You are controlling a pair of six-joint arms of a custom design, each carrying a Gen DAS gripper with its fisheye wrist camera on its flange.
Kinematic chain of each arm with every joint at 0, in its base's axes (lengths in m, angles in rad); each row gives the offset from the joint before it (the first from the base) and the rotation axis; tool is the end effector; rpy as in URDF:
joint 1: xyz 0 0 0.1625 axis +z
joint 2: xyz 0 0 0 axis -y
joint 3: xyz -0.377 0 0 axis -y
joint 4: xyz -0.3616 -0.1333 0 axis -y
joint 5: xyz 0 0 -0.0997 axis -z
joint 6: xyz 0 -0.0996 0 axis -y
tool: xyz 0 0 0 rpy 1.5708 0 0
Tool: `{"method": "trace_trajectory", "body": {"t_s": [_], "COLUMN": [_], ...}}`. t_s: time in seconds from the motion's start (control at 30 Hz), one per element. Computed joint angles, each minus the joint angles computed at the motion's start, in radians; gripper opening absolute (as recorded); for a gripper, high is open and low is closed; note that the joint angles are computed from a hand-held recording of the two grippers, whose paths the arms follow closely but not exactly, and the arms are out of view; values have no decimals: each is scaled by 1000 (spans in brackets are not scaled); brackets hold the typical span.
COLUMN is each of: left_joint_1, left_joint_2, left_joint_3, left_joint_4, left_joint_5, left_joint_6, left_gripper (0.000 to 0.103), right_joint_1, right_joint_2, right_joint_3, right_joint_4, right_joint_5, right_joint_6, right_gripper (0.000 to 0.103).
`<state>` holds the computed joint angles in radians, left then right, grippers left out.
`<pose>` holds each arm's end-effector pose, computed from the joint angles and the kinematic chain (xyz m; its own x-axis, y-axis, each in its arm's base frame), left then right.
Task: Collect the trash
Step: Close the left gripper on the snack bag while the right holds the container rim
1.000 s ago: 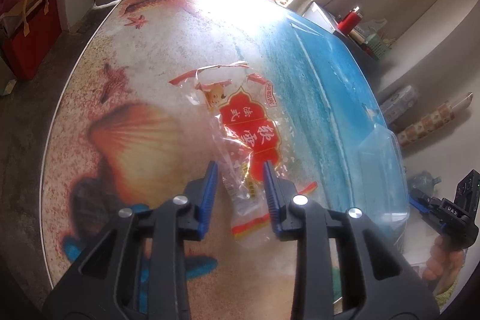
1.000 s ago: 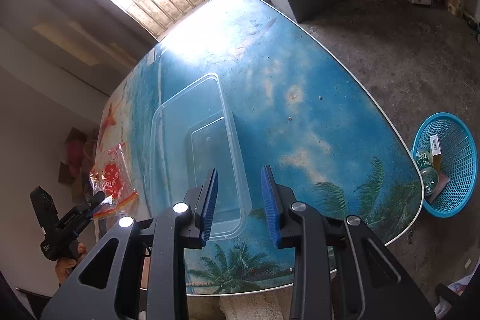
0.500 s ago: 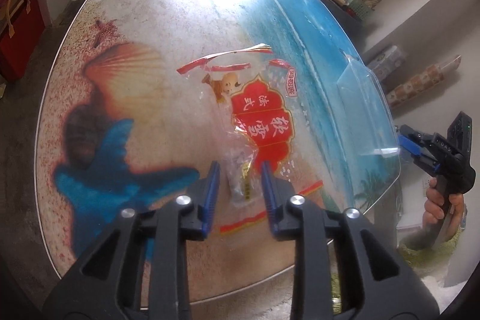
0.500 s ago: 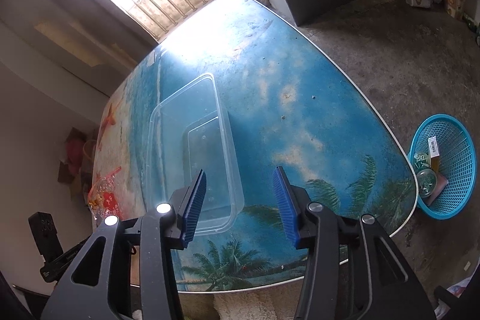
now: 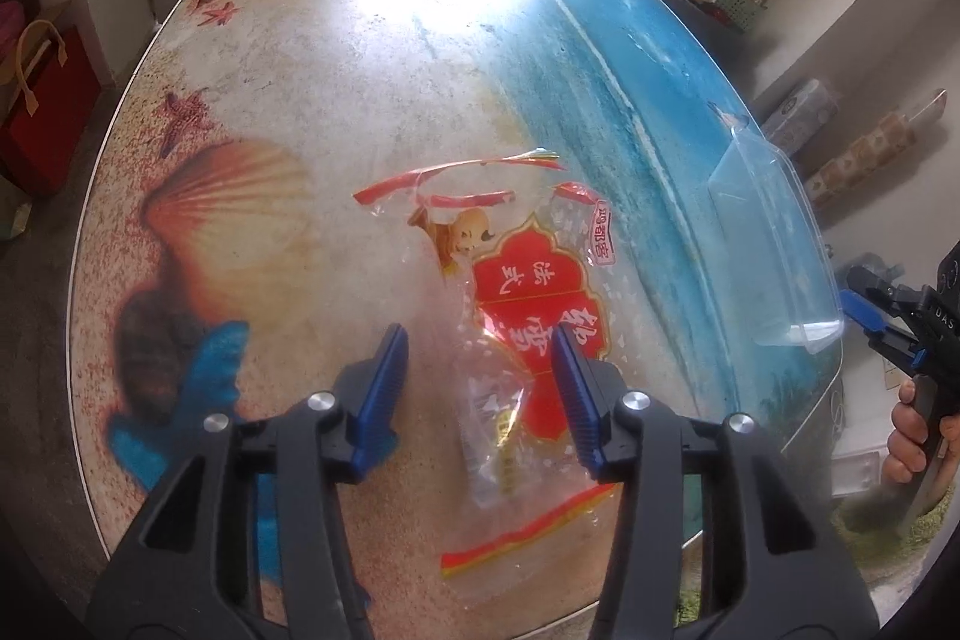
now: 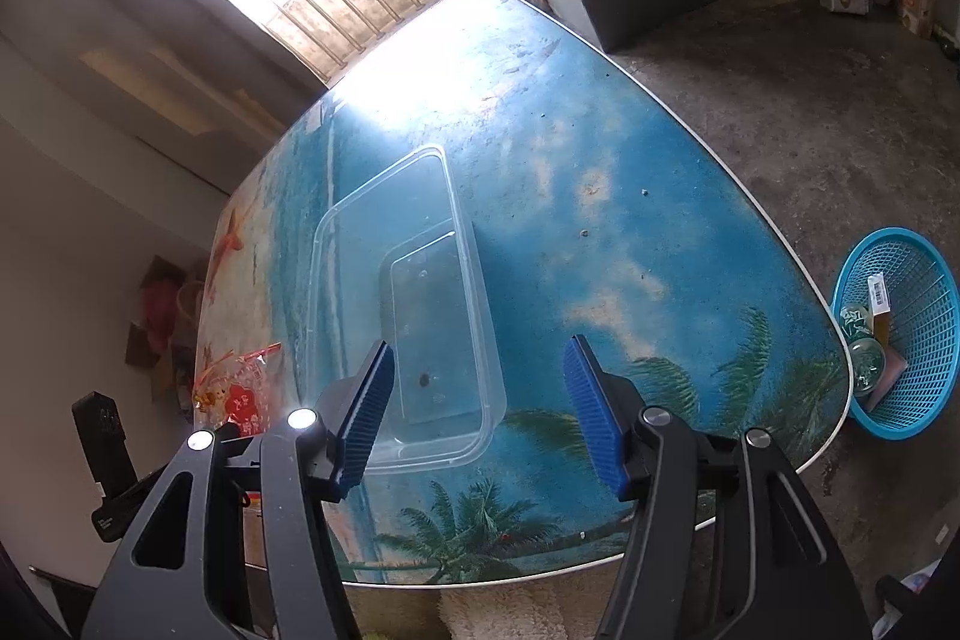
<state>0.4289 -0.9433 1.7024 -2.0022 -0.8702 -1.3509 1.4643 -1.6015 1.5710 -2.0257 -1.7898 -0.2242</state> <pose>-0.4213 -0.4098 0.1146 -0.8685 -0.2138 -0.4473 0.0617 0.8486 -0.5255 0.0596 -0.4925 0.5109 -0.9567 0.0039 0.2911 -0.1217 0.9029 -0.4122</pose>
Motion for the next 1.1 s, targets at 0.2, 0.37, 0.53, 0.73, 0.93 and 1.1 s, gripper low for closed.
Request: {"method": "trace_trajectory", "body": {"t_s": [0.2, 0.37, 0.53, 0.73, 0.93, 1.1], "left_joint_1": [-25, -35, -37, -39, -38, -38], "left_joint_2": [67, 98, 109, 115, 122, 122], "left_joint_3": [-85, -126, -139, -144, -152, -152], "left_joint_4": [183, 261, 279, 292, 298, 298], "left_joint_5": [52, 68, 71, 76, 78, 79], "left_joint_6": [13, 10, 10, 14, 13, 13], "left_gripper": [31, 26, 24, 24, 24, 24], "right_joint_1": [28, 58, 69, 62, 49, 52], "right_joint_2": [25, 48, 60, 61, 55, 46], "right_joint_3": [15, 36, 43, 36, 27, 29], "right_joint_4": [-57, -111, -119, -100, -70, -53], "right_joint_5": [-64, -147, -166, -171, -145, -133], "right_joint_6": [-23, -53, -70, -53, -30, -40], "right_gripper": [58, 58, 48, 22, 9, 6]}}
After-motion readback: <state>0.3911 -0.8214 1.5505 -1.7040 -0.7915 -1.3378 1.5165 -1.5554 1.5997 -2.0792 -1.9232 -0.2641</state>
